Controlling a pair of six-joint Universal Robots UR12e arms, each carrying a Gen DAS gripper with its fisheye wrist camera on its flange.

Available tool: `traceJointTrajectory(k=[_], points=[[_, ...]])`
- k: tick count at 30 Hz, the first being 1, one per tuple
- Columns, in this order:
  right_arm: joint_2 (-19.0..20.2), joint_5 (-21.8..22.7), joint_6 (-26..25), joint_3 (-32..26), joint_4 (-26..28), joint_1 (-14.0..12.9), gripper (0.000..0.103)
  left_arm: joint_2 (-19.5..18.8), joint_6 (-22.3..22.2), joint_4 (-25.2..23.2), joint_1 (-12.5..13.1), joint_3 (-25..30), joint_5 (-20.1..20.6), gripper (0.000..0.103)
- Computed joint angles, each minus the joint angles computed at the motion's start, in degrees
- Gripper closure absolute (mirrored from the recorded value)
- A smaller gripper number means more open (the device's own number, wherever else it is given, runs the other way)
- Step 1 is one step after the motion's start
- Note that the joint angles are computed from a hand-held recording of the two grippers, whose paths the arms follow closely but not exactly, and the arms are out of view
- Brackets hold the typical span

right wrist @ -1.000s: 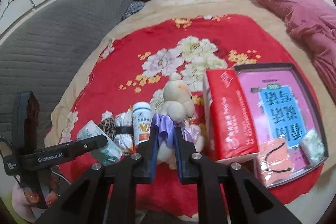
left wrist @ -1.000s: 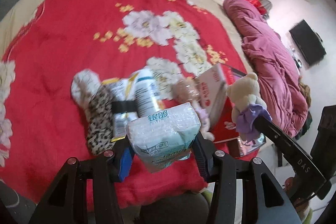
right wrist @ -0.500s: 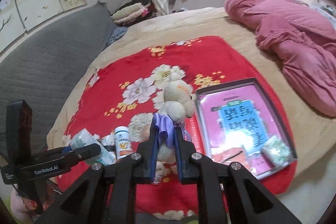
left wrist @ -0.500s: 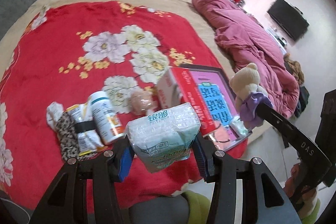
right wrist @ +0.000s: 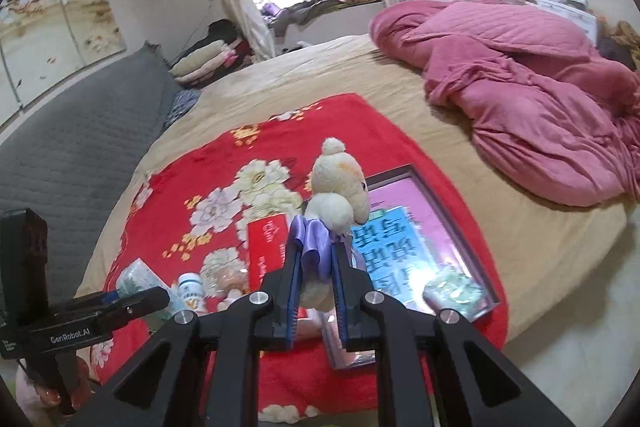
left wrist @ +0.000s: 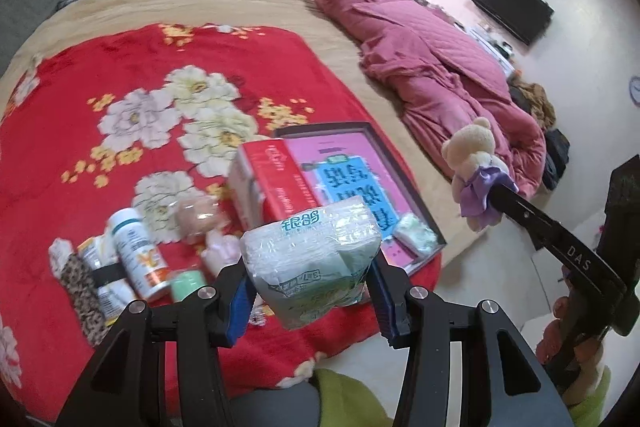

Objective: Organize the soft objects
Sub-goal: 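Carry the tissue pack and teddy bear over the pink tray with both tools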

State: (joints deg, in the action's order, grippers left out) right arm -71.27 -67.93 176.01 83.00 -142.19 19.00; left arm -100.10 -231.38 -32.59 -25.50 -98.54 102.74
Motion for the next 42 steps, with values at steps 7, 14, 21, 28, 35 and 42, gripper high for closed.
traceJointTrajectory(k=[7, 14, 21, 28, 35, 42], points=[[-0.1, 0.1, 1.1, 0.5, -1.0, -1.4, 0.088, -4.4, 4.7, -0.7, -0.2, 5.3, -3.0, 0.051], [0.0, -0.2, 1.2, 0.7, -0.6, -2.6, 0.088, -8.2, 7.4, -2.7, -0.1, 10.6, -5.4, 0.051], [0.2, 0.3, 2.2, 0.9, -0.3, -3.9, 0.088, -11.7, 9.6, -5.9, -0.1, 14.7, -7.0, 0.051], [0.8, 1.2, 1.6, 0.7, 0.8, -4.7, 0.088, -14.6, 10.6, -7.7, 0.2, 17.6, -8.4, 0.051], [1.7, 1.5, 1.1, 0.2, 2.3, -5.0, 0.088, -16.5, 11.1, -9.5, 0.9, 19.2, -10.1, 0.051], [2.8, 1.9, 0.7, -0.6, 4.2, -5.0, 0.088, -18.8, 12.8, -12.6, 1.6, 21.6, -13.4, 0.051]])
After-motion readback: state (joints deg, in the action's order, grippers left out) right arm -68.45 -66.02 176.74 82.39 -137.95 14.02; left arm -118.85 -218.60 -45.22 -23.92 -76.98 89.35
